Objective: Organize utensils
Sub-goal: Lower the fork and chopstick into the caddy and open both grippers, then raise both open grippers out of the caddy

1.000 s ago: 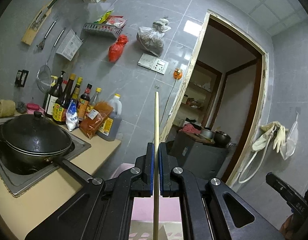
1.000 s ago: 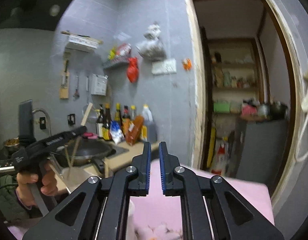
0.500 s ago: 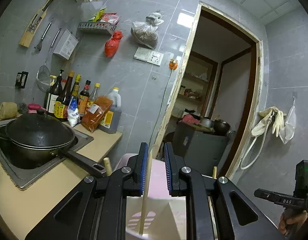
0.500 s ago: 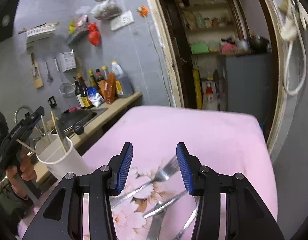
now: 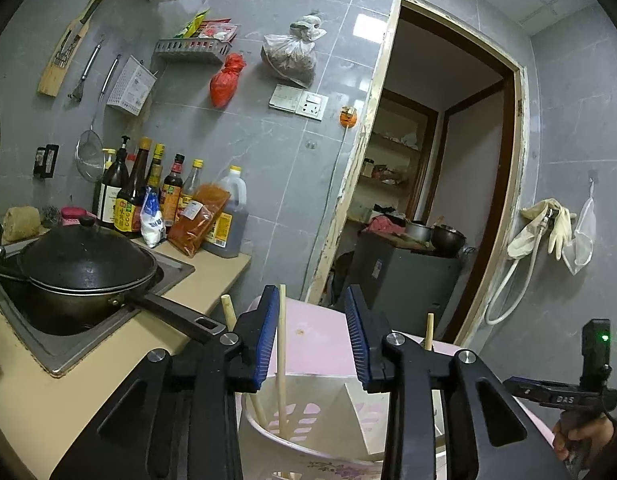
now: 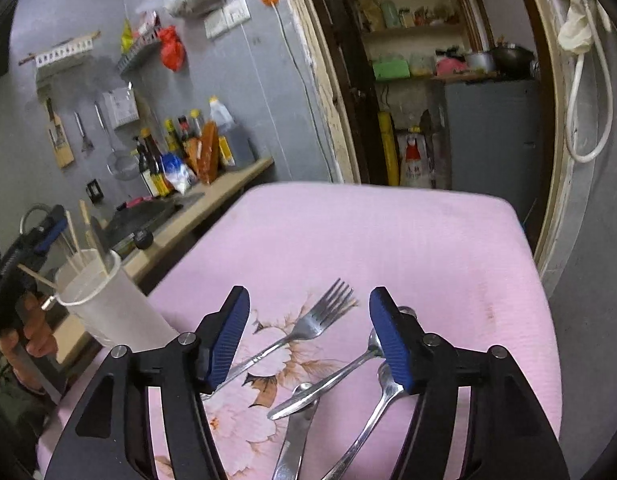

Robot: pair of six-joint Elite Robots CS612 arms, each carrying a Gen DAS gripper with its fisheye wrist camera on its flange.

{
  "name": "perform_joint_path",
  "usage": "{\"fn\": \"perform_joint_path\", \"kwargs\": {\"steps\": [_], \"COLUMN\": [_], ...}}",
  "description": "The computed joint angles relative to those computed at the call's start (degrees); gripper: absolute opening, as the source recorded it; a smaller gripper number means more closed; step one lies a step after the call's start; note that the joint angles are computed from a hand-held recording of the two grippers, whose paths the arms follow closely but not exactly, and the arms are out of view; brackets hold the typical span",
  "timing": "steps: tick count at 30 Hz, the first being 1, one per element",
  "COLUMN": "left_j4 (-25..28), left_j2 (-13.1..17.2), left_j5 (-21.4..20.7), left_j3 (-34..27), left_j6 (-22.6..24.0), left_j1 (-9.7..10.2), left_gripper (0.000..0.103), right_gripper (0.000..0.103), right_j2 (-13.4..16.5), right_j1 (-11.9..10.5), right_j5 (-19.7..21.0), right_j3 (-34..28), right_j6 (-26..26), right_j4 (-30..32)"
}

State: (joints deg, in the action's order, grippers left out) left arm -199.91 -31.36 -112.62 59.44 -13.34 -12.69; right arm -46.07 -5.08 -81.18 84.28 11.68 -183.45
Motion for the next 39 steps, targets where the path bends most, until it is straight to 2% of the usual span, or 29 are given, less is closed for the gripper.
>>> {"fn": "perform_joint_path", "kwargs": {"steps": [3, 6, 7, 9, 13, 15, 17, 19, 24, 27, 28, 30, 33, 36, 39], "left_j4": [0.5, -0.9, -1.2, -2.2, -1.0, -0.4, -0.9, -1.5, -3.8, -7.5, -8.0, -8.1, -6.9, -6.5, -6.2], "left_j2": [-0.6, -1.3, -1.4, -1.6, -1.5, -1.5, -1.6, -2.1, -4.6, -5.6, -5.6, -5.8, -5.5, -5.5, -6.3], "left_j5": [0.8, 2.2, 2.5, 3.7, 2.7, 2.5, 2.7, 3.3, 5.2, 5.6, 5.4, 5.6, 4.9, 3.7, 3.7], "left_j3": [0.9, 2.3, 2.5, 3.0, 2.3, 2.0, 2.4, 3.4, 8.4, 11.1, 11.2, 11.3, 10.3, 10.0, 11.5], "left_j6": [1.2, 2.5, 2.7, 2.5, 3.1, 3.1, 3.1, 3.3, 3.9, 2.1, 2.0, 2.3, 0.7, -1.8, -1.8], "left_j1": [-0.24, -0.46, -0.46, -0.5, -0.25, -0.25, -0.19, -0.22, -0.41, -0.35, -0.32, -0.36, -0.15, 0.4, 0.68], "left_gripper": [0.034, 0.038, 0.045, 0.051, 0.053, 0.053, 0.054, 0.054, 0.057, 0.076, 0.076, 0.076, 0.076, 0.076, 0.077], "right_gripper": [0.061, 0.06, 0.058, 0.052, 0.038, 0.019, 0.006, 0.005, 0.002, 0.001, 0.001, 0.002, 0.001, 0.001, 0.001], "right_j2": [1.1, 2.5, 3.3, 4.2, 6.2, 6.6, 6.7, 6.4, 3.9, 1.7, 1.1, -0.1, -1.1, -2.1, -2.6], "right_j1": [-0.3, -0.9, -1.1, -1.6, -2.6, -2.5, -2.6, -2.7, -2.3, -1.3, -0.9, 0.2, 1.7, 3.3, 4.7], "right_j5": [0.8, 2.0, 2.5, 4.1, 9.8, 9.8, 11.1, 12.2, 11.5, 8.4, 7.7, 5.1, 3.3, -0.1, -2.7], "right_j3": [-3.0, -5.9, -7.3, -8.7, -10.8, -11.0, -11.1, -10.0, -4.3, -1.2, -0.6, 0.1, -0.5, -0.9, -1.5], "right_j6": [-1.3, 0.2, 0.9, 1.9, 4.5, 4.0, 4.0, 4.5, 6.2, 4.4, 3.6, 0.6, -3.5, -9.6, -15.6], "right_j4": [7.7, 14.1, 16.5, 18.5, 19.8, 19.7, 19.0, 15.7, 1.5, -6.5, -8.2, -12.2, -15.3, -19.0, -23.4]}}
